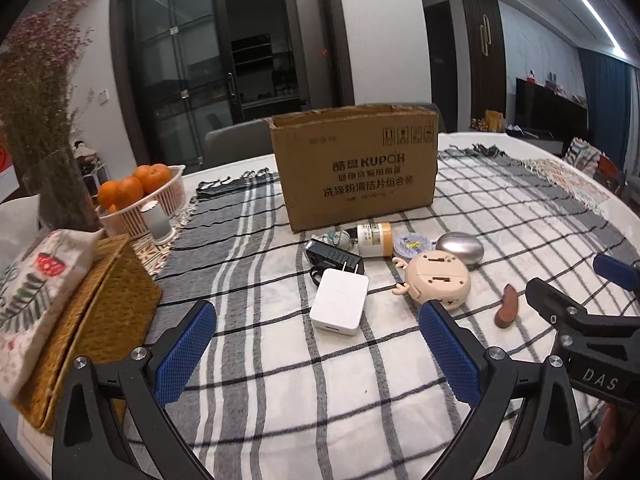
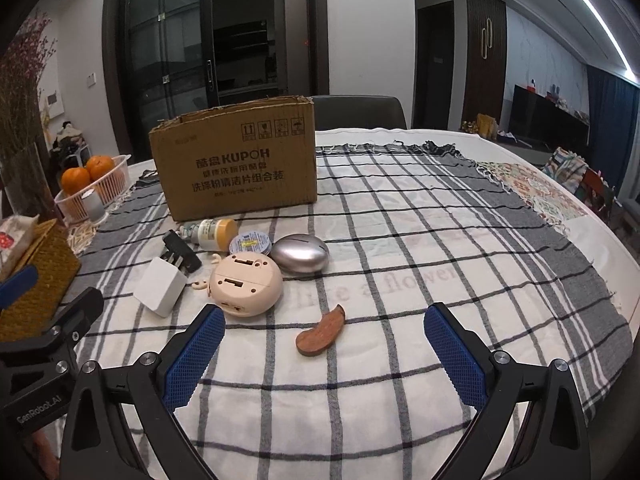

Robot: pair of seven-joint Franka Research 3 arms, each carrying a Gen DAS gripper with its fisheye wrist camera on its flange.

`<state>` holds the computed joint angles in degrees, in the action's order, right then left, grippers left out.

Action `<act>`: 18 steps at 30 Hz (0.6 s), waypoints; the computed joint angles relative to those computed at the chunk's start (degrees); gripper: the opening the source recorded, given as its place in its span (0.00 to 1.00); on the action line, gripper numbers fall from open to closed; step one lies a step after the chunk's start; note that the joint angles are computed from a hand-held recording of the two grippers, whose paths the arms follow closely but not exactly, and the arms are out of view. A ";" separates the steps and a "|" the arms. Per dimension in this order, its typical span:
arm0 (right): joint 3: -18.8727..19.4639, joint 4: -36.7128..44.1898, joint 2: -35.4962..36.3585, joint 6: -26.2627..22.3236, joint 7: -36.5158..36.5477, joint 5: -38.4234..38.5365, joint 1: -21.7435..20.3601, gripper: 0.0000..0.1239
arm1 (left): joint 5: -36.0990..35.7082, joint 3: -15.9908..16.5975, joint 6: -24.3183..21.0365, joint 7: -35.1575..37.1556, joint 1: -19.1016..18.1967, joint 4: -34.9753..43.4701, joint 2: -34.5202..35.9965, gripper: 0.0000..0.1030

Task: Organize rigid objects
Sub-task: 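Grasp the white plug charger with the left tool while the right tool grasps the brown wooden piece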

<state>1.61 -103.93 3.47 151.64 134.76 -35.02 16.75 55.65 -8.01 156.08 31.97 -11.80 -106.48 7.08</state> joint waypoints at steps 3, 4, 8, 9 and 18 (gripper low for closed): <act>-0.06 1.38 1.92 -0.74 -1.29 0.29 0.31 0.78 | -3.28 -0.08 1.10 4.18 0.58 1.19 1.98 1.00; -0.25 1.72 2.53 -0.89 -1.46 0.60 0.46 0.78 | -4.09 0.00 1.08 5.24 0.55 1.70 2.67 1.00; -1.15 3.45 4.70 -2.24 -2.10 2.12 1.21 0.73 | -7.62 0.35 1.78 9.73 0.54 3.33 4.92 0.97; -1.36 3.85 5.25 -2.46 -2.36 2.68 1.36 0.72 | -8.34 0.48 2.09 10.79 0.50 3.67 5.39 0.96; -3.17 5.84 8.11 -2.58 -3.07 5.48 2.90 0.63 | -17.17 0.89 4.47 21.32 0.55 7.40 10.10 0.86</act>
<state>-1.56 -98.09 11.58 149.06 131.69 -29.54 19.65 38.48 -7.12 160.54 53.29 -11.25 -99.08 17.17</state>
